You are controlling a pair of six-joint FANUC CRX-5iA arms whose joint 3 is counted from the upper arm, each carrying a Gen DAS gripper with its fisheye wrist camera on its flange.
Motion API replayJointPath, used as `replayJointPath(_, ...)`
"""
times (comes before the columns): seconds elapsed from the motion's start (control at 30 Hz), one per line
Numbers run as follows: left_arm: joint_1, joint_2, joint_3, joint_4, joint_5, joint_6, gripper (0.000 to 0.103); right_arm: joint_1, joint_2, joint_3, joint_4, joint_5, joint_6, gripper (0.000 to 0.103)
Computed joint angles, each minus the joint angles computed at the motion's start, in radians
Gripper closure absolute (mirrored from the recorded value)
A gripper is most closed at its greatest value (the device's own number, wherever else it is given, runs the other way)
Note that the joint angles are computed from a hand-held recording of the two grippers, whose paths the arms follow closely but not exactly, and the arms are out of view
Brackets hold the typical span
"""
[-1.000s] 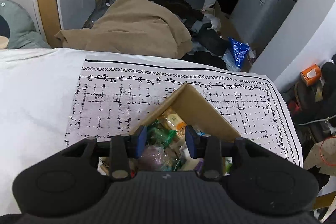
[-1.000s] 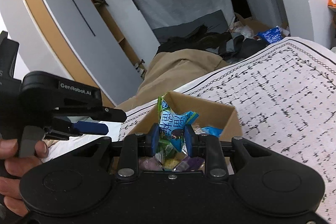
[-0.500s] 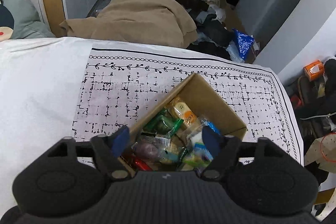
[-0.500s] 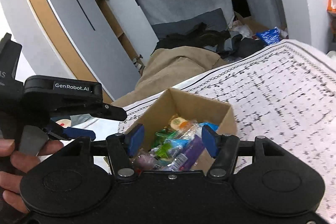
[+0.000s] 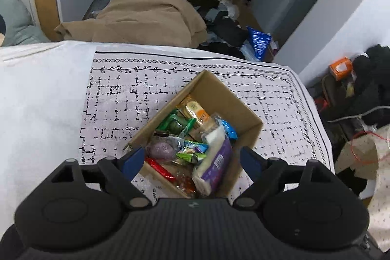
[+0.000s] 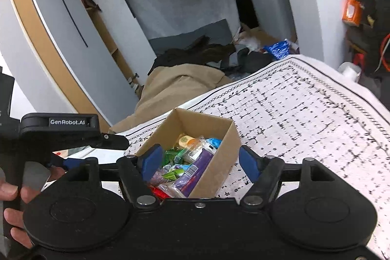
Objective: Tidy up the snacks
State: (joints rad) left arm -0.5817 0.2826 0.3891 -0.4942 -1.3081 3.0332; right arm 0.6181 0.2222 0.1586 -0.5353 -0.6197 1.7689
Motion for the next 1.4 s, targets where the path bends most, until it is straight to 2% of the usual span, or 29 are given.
replayJointPath(0.13,-0.029,-0.023,-0.008,-0.02,0.004,-0.005,0.012,0.02,-0.056,-0.059,0.068,0.037,-0.089,0.024)
replayJointPath(0.3,-0.06,-0.041,-0.008,-0.024,0.005,-0.033,0.009,0.051,-0.127,-0.142,0.18,0.089,-0.22,0.014)
replayJointPath(0.4,-0.085,-0.046,-0.001,-0.034,0.003,-0.048,0.004,0.068,-0.167,-0.199,0.26,0.123,-0.309,0.013)
replayJointPath(0.53,-0.113,-0.047,0.006,-0.043,0.0,-0.07,0.0,0.087,-0.218,-0.28,0.396,0.163,-0.46,0.01)
replayJointPath(0.77,-0.169,-0.061,0.01,-0.08,0.0,-0.1,0.0,0.121,-0.313,-0.426,0.664,0.208,-0.73,0.0)
replayJointPath(0.93,-0.218,-0.07,0.021,-0.127,-0.018,-0.111,0.0,0.14,-0.373,-0.514,0.829,0.223,-0.893,0.0)
replayJointPath(1.17,-0.278,-0.09,0.022,-0.175,-0.041,-0.138,0.0,0.16,-0.443,-0.556,0.839,0.19,-0.909,0.0)
replayJointPath(1.4,-0.339,-0.1,0.031,-0.217,-0.098,-0.154,0.0,0.19,-0.507,-0.603,0.854,0.167,-0.911,0.0)
